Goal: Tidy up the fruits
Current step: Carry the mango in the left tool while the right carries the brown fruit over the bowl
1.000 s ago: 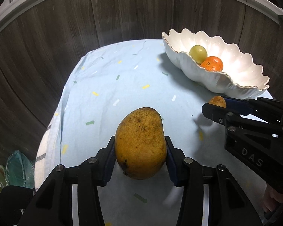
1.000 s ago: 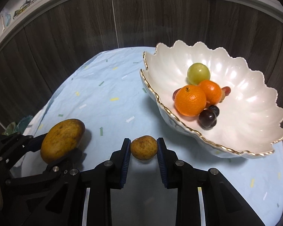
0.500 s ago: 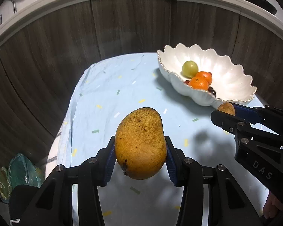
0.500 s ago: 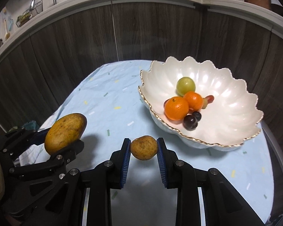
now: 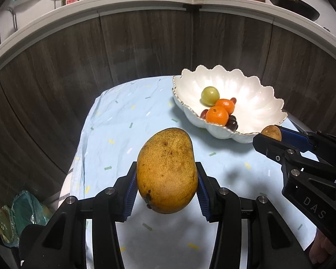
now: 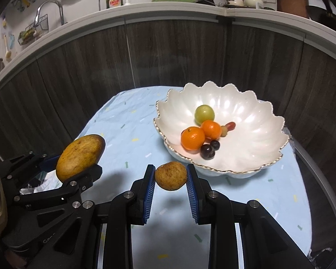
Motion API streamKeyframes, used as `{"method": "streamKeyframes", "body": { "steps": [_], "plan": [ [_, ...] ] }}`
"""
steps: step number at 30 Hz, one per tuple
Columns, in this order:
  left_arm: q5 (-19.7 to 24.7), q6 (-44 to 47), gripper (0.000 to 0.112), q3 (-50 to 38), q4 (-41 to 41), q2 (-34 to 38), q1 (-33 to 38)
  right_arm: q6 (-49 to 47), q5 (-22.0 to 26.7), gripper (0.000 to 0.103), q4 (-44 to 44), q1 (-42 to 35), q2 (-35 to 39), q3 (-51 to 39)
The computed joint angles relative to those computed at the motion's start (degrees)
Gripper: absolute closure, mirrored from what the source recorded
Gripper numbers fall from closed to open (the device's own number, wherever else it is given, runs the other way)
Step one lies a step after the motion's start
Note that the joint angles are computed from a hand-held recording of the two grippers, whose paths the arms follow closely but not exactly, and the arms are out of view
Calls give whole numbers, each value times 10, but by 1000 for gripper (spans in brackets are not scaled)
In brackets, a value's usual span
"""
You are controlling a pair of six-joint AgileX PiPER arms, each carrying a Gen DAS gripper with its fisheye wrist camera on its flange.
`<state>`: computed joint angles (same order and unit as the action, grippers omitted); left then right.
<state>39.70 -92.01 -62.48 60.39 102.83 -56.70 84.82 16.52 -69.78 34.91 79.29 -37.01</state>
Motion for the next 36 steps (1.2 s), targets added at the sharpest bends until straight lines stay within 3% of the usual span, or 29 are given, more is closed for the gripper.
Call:
{"method": "streamKeyframes", "body": {
  "steps": [14,36],
  "plan": [
    [14,64,66,-82,-29,28,-6,-76,-3,74,56,-59,-57,13],
    [5,198,66,-255,-84,113,29,-203,-40,74,127,-179,-56,-27]
  ]
}}
